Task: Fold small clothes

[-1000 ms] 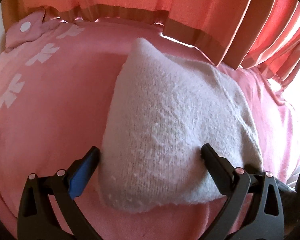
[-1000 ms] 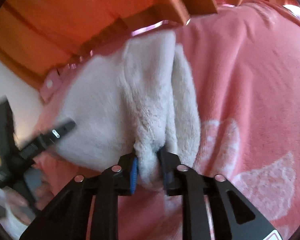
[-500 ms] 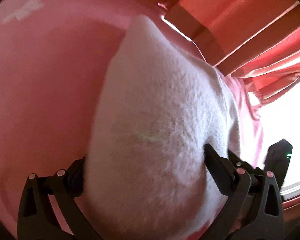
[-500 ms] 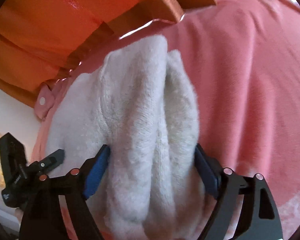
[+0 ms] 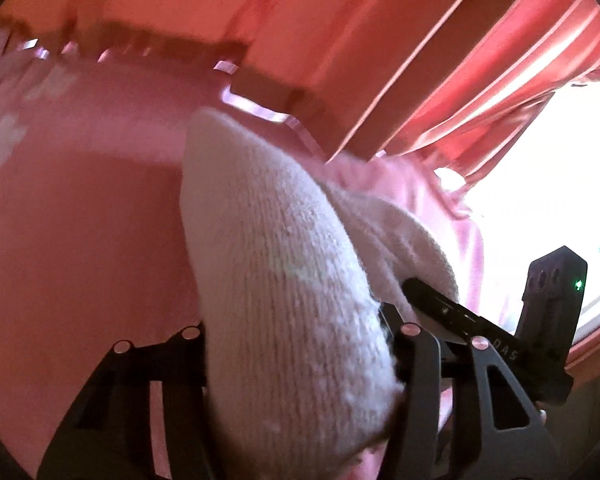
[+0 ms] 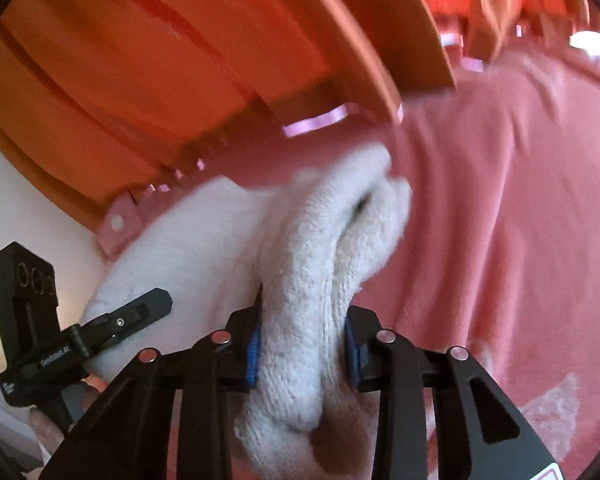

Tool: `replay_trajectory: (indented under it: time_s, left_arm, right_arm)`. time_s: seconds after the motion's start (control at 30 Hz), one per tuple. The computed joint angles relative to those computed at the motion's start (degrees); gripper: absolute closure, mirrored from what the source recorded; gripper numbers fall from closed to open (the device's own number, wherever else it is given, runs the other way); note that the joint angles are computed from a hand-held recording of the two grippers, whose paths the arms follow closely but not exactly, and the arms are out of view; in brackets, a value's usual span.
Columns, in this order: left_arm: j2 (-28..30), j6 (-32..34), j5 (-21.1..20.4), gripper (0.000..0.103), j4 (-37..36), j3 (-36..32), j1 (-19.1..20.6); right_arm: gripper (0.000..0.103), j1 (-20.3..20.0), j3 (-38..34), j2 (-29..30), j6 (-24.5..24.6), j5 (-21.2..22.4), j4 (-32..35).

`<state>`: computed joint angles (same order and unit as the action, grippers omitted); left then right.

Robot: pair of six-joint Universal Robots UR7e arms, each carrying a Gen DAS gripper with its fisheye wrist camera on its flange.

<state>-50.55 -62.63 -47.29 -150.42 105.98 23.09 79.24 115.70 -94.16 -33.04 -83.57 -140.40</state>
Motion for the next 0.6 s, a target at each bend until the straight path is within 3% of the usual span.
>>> replay_trajectory:
  time_s: [0.23, 0.4, 0.53, 0.6]
  left_arm:
    - [-4.0, 13.3, 9.5, 0.052, -2.8, -2.4, -5.1]
    - [-10.4, 20.6, 17.8, 0.051, -5.9, 0.0, -7.9]
    - [-16.0, 18.0, 23.2, 0.042, -1.9, 3.9, -6.9]
    - [-19.8, 9.5, 24.2, 0.022, 3.2, 8.5, -4.5]
  right_arm:
    - [0.071, 8.5, -0.3, -4.6, 0.3, 4.4, -5.9]
    - [0.071, 16.0, -1.4, -1.5, 2.1, 7.5, -11.3]
    - [0.063, 18.8, -3.8, 7.6, 4.8, 7.5, -11.7]
    - [0.055, 18.3, -4.4, 13.3, 6.6, 5.5, -12.0]
